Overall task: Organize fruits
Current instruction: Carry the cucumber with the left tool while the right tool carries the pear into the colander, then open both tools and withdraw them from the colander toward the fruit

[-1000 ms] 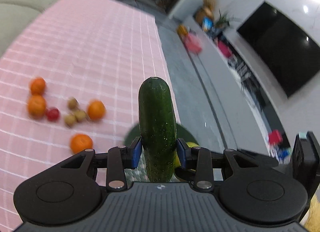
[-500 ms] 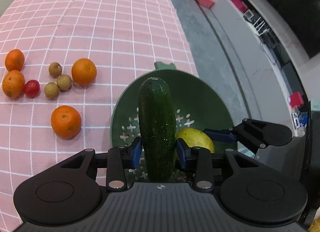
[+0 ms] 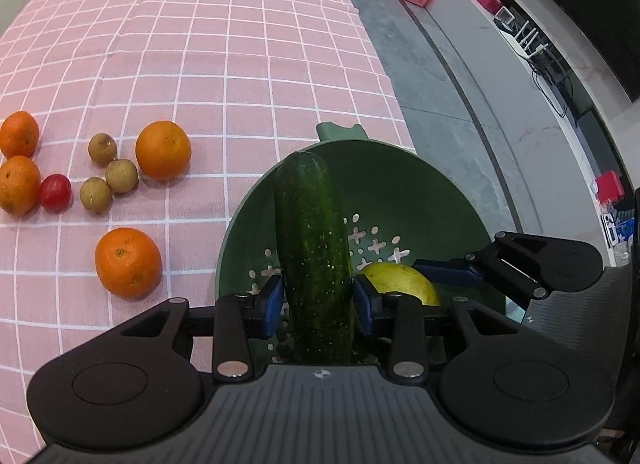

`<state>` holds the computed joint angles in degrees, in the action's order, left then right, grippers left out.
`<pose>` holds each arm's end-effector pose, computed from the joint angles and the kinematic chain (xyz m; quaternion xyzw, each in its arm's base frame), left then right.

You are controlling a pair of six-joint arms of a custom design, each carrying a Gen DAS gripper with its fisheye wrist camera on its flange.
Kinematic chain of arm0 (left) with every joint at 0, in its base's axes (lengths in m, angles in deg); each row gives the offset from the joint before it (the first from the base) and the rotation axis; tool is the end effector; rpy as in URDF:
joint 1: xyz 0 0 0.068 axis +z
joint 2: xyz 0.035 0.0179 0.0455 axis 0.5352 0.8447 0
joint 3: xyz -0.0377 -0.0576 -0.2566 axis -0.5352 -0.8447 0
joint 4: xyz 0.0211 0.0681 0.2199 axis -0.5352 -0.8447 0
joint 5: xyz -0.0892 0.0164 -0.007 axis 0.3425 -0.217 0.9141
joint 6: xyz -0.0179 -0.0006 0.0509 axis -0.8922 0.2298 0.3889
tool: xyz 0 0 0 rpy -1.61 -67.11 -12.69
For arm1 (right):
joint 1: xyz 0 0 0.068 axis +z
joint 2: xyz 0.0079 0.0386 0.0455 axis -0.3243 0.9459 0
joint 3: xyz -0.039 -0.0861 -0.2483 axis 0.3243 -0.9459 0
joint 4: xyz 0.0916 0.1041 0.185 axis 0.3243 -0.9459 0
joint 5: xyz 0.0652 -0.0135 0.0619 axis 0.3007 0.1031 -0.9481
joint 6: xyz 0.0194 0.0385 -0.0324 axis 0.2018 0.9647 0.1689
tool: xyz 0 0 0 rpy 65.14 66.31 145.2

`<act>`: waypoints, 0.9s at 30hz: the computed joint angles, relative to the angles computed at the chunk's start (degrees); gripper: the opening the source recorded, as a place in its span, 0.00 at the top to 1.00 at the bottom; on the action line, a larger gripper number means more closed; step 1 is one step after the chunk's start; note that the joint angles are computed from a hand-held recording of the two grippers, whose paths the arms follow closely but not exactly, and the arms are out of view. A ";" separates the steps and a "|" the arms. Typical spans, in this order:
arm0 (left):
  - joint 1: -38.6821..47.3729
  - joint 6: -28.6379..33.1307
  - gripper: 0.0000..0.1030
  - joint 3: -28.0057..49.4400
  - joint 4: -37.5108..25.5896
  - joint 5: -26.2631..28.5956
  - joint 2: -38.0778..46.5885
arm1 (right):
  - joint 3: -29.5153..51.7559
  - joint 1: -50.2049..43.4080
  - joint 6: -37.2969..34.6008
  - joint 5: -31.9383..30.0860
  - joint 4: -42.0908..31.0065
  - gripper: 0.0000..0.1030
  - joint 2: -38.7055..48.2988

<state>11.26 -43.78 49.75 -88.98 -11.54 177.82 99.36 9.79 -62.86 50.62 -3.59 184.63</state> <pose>0.2312 -0.0925 0.1532 -0.1142 0.9605 -0.1561 0.2002 0.2923 0.1652 0.1481 -0.4562 0.8712 0.0677 0.1685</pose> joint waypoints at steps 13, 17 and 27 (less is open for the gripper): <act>3.04 3.47 0.46 -2.88 -3.92 1.20 -12.98 | -2.32 2.83 2.26 4.42 0.28 0.26 -8.33; 5.62 4.44 0.46 -3.80 -8.93 -0.69 -22.47 | -3.22 4.86 7.67 4.93 2.10 0.25 -13.40; 19.18 8.12 0.46 -7.41 -20.13 -2.66 -40.70 | -7.34 13.86 24.93 6.71 12.41 0.25 -19.81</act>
<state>30.44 -35.66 42.34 -109.11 -14.21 137.12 92.02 23.65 -37.93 57.33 8.82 164.82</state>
